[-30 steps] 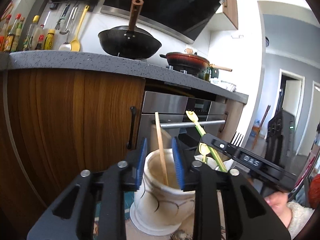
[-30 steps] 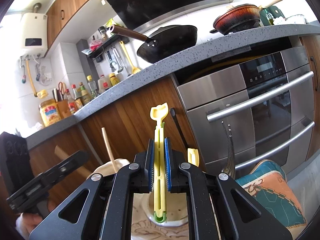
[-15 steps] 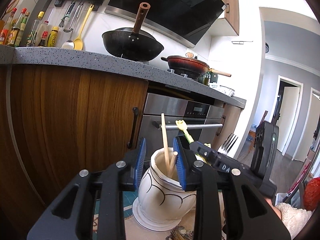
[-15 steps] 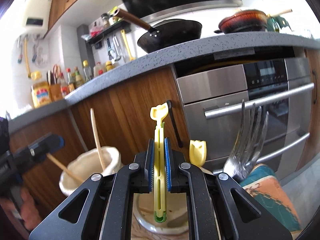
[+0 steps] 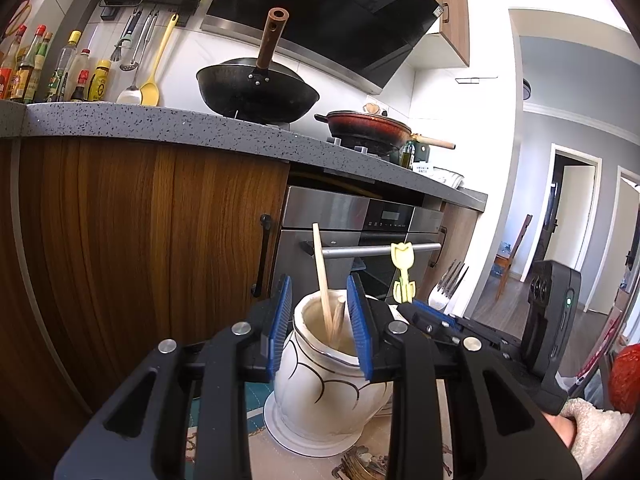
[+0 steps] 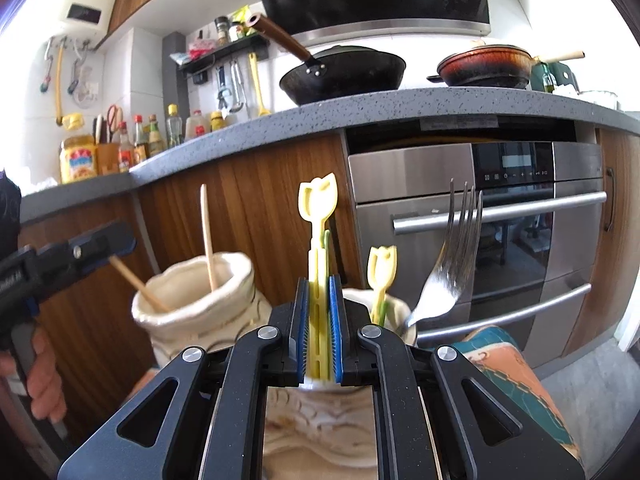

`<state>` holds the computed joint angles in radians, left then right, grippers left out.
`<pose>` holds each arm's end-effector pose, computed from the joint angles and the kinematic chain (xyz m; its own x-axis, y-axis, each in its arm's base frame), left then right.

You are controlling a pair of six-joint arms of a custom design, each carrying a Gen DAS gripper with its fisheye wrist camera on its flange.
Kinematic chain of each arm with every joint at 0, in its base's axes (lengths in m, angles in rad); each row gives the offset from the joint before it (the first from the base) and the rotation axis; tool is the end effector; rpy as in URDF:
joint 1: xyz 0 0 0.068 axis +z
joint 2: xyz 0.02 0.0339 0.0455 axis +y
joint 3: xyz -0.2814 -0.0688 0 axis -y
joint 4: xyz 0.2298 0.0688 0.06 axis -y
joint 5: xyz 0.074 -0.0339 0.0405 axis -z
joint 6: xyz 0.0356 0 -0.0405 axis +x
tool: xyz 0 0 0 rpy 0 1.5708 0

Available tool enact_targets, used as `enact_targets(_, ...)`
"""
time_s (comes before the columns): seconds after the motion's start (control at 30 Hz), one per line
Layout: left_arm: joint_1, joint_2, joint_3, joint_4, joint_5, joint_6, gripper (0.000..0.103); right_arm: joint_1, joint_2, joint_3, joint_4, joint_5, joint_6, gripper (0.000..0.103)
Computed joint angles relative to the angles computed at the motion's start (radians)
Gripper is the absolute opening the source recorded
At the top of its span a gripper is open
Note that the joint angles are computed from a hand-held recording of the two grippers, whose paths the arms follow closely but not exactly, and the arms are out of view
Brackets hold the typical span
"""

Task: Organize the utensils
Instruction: 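Release the spatula into the smaller cup with right tool while left tool releases chopstick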

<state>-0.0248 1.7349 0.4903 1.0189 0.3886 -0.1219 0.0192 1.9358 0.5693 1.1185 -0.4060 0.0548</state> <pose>0.3003 -0.0209 0.1687 -0.2697 -0.1059 -0.9571 0.3620 0.9099 -0.2027 0.3289 0.0204 0.1373 -0.2670 0.0452 -0.9626 -0.3864 0.9101 0.1499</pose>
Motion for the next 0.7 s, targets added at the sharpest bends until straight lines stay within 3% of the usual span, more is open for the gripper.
enact_targets(0.23, -0.003, -0.002, -0.007, -0.003, 0.002, 0.008, 0.036, 0.008, -0.002, -0.004, -0.016, 0.025, -0.010, 0.011)
enact_targets(0.3, -0.005, -0.003, -0.008, -0.005, -0.003, 0.010, 0.042, 0.007, 0.000, -0.004, -0.015, 0.025, -0.010, 0.014)
enact_targets(0.43, -0.008, -0.002, -0.009, 0.003, -0.012, 0.005, 0.045, 0.005, 0.002, -0.017, 0.026, 0.024, -0.004, 0.029)
enact_targets(0.57, -0.015, -0.001, -0.024, 0.027, -0.030, -0.003, 0.057, 0.002, -0.013, -0.047, 0.057, 0.027, -0.002, 0.041)
enact_targets(0.67, -0.026, -0.010, -0.057, 0.056, -0.068, 0.008, 0.074, -0.006, -0.047, -0.097, 0.091, 0.031, 0.002, 0.055)
enact_targets(0.7, -0.029, -0.012, -0.067, 0.066, -0.078, 0.011, 0.082, -0.009, -0.064, -0.123, 0.104, 0.036, 0.000, 0.069)
